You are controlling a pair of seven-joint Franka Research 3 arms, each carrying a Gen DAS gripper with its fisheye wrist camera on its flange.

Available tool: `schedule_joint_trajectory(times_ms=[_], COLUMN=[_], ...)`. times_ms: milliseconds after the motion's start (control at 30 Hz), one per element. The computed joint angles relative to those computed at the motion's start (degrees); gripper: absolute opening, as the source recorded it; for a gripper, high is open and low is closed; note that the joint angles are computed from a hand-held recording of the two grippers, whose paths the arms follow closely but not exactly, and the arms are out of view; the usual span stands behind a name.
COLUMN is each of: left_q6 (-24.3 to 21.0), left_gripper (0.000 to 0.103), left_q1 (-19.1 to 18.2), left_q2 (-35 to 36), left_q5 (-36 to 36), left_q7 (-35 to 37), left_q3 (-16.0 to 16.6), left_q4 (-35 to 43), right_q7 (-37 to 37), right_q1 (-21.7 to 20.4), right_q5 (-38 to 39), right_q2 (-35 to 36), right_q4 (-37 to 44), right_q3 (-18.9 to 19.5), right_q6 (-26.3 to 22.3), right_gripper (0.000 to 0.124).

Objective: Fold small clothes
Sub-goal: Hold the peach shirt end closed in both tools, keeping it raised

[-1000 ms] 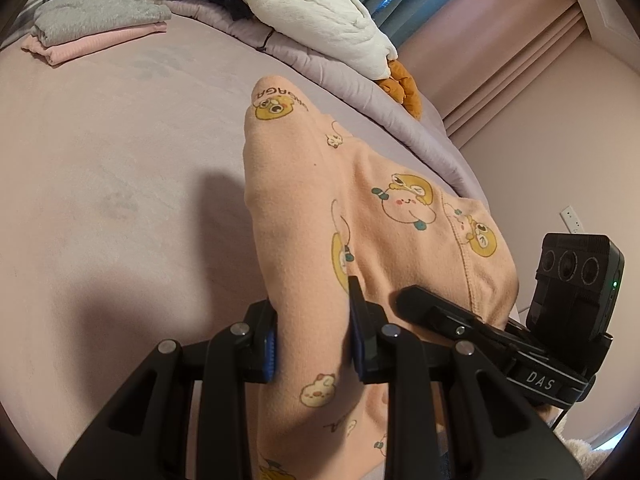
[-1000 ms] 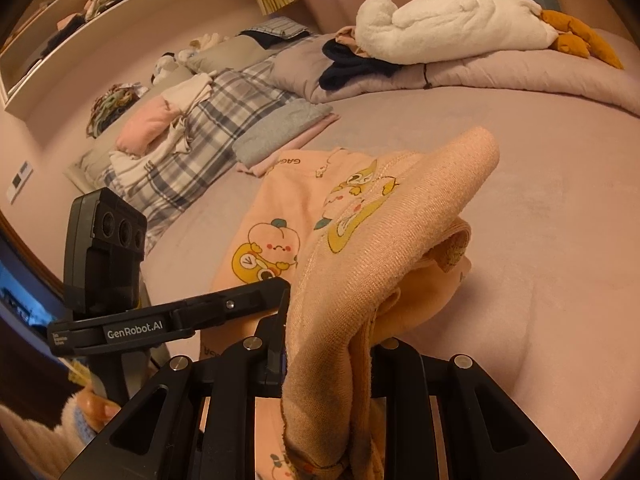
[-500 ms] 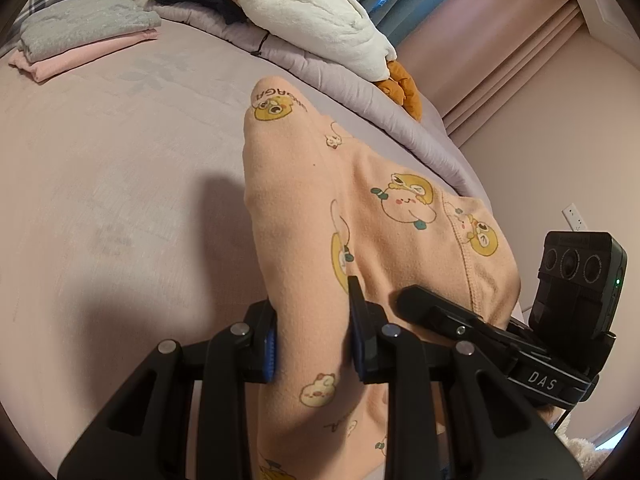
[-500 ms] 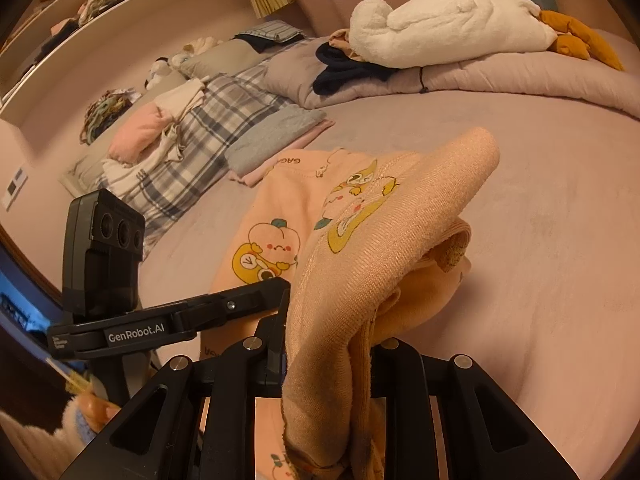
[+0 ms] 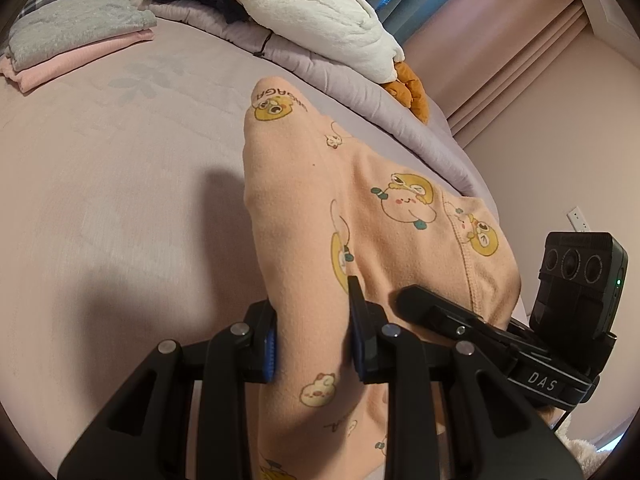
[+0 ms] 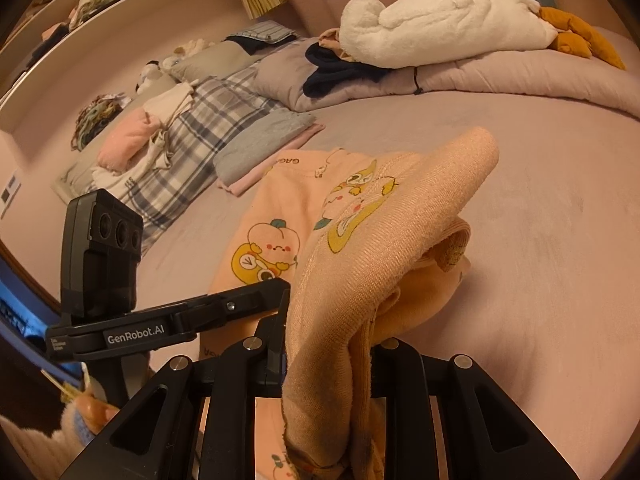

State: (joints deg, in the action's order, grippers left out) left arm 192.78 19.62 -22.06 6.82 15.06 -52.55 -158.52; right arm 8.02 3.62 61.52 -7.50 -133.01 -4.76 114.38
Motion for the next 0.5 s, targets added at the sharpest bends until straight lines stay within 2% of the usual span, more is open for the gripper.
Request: schedule_joint_trajectory(times_ms=[233,500], left_q6=[-0.76,-2.92], left_gripper=[0.027,0.026], left_q1=[2.2,9.98], left_q2=[2.2,5.25], left_q5=[0.74,3.31], left_q7=[2.49,4.04], left_q3=[-0.03,-5.24], left_q4=[1.76,5.96], right_q7=[0.26,1.34], right_q1=[0.47,0.1], right_q5=[1.15,2.27], right_q2=[1.41,4.5], right_q4=[1.24,3.94], right_q3=[0.61,1.0], right_q6=[1.7,2.41], right_gripper=[0.025,0.025])
